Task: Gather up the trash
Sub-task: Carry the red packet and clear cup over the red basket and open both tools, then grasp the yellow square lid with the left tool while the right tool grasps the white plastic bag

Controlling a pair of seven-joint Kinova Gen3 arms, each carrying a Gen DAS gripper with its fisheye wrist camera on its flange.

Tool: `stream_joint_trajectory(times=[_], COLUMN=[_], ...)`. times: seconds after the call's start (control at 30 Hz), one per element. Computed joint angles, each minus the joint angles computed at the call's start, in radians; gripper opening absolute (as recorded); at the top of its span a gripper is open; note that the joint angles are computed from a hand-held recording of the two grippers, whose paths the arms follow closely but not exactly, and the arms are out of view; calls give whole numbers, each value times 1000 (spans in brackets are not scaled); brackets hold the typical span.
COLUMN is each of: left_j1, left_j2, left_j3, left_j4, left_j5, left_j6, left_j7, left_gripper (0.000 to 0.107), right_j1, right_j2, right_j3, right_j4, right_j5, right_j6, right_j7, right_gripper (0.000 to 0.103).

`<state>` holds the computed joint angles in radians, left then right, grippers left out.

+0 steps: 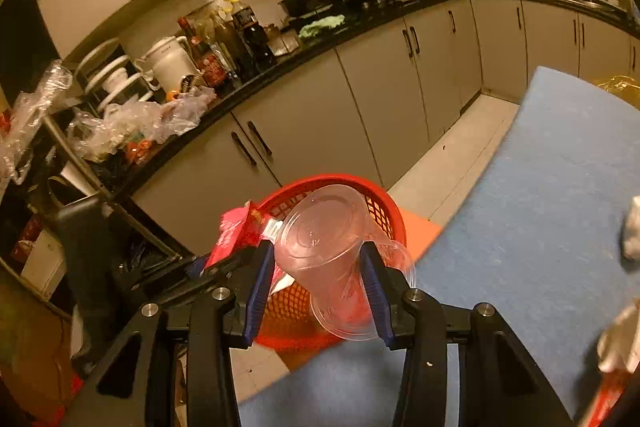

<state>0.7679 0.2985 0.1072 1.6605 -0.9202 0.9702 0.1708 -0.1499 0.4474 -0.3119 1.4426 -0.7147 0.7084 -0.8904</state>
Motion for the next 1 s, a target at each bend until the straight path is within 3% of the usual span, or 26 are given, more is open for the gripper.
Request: stream_joint_trajectory(times=[0.03,0.1,0.17,0.4,0.6,0.8,0.93,1.0], left_j1=[-2,2,12,34,87,160,194,205], left_j2=[-1,-2,-1,-2,28,99,166,206], left_j3=[-1,-2,-5,13,26,19,3,0], left_j4=[2,9,12,-5,-79,-209,-320,-389], left_j5=[-2,-11,-29,-60,-105,-130,-107,-84], left_j6=[-4,-1,10,51,99,121,97,80], left_j7=[1,8,32,40,28,-50,-147,-210], left_gripper=[18,30,53,53,60,63,65,65], right_j1=[-14,-41,-27,81,180,287,350,368], right_j2=[15,27,28,-28,-127,-263,-318,-351], right_j3=[8,24,6,-48,-29,63,168,229], right_j4=[-25,-43,-34,52,175,336,402,430], right_j5=[12,41,34,-84,-243,-411,-485,-487], right_j6=[12,-1,-21,-46,-37,-20,22,-2], right_j7=[-20,-54,-43,64,218,403,470,475], right_gripper=[50,51,69,71,71,71,71,71])
